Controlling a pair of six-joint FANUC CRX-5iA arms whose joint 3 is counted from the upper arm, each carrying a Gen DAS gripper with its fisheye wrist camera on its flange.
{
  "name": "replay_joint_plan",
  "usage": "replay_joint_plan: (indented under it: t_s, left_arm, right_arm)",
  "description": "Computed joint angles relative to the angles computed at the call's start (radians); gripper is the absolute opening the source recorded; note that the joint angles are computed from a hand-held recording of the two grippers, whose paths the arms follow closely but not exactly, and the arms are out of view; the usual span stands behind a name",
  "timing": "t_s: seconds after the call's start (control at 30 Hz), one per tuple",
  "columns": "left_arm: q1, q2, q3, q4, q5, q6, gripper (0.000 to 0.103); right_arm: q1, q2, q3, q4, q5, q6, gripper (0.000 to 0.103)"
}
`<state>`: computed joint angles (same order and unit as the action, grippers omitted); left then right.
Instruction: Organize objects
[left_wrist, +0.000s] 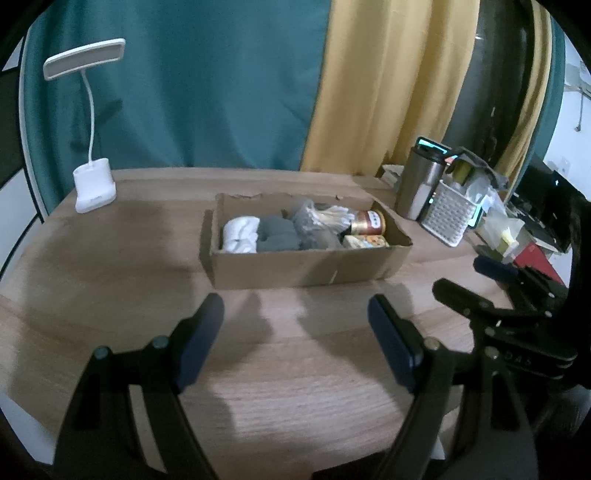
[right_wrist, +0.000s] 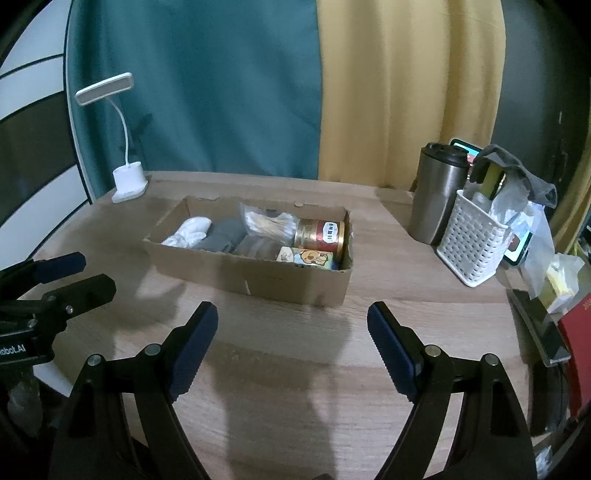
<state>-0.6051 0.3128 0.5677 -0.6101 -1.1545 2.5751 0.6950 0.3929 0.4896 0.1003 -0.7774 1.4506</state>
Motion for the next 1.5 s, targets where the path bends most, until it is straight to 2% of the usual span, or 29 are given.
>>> replay_joint_plan:
  t_s: [1.5]
  left_arm:
    - [0.005, 0.01, 0.008, -0.001, -0.037, 0.0, 0.082]
  right_arm:
    - [0.003, 0.017, 0.032, -0.021, -0.031, 0.02, 0.086]
